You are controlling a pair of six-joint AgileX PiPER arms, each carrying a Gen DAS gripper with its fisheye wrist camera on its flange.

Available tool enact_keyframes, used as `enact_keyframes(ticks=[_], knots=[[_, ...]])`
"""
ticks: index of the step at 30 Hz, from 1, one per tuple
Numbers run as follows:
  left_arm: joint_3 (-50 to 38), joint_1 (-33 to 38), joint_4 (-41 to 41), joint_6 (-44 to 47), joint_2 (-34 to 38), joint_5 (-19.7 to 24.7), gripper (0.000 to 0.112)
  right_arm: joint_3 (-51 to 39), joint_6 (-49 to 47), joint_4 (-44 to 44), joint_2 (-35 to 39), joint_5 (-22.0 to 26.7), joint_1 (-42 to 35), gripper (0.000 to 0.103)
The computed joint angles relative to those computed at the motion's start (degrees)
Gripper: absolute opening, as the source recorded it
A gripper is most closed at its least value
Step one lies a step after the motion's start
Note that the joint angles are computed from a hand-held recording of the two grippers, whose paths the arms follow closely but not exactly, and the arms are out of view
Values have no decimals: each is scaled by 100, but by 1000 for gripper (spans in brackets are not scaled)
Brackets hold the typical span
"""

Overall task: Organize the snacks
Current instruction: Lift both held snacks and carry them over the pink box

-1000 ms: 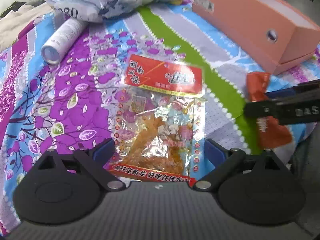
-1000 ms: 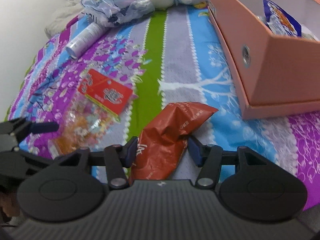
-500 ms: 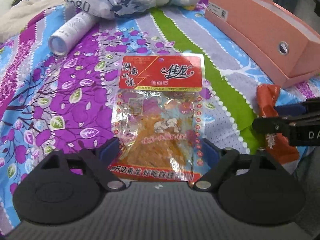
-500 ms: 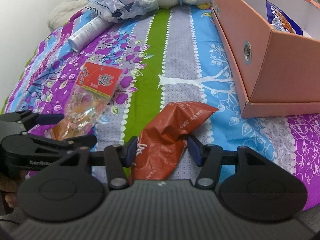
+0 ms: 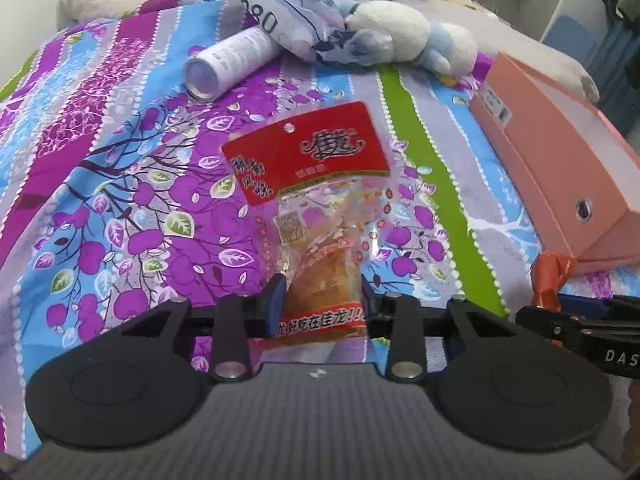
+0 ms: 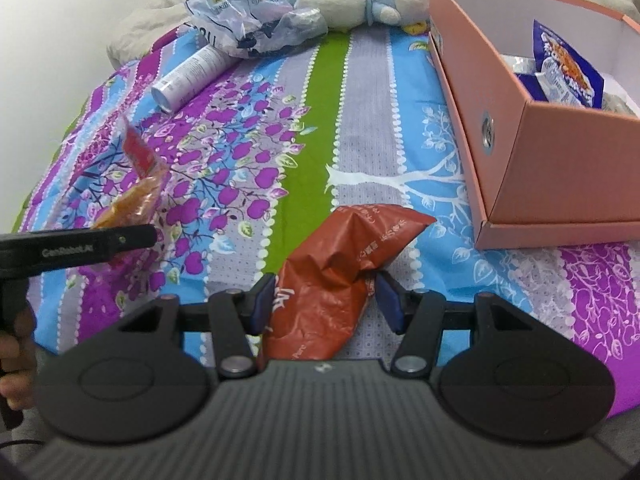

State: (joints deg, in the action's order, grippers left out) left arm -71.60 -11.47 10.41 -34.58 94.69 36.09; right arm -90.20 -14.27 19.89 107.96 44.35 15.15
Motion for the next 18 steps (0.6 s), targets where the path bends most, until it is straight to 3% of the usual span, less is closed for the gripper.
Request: enact_keyframes(ticks=[12,18], knots=[[-294,-198,-51,-299,-192,62,22,-553,56,-110,-15,307,2,57],[-719,-255,-176,-209,-166,164,20,-943,87,-146,3,459,-28,57]])
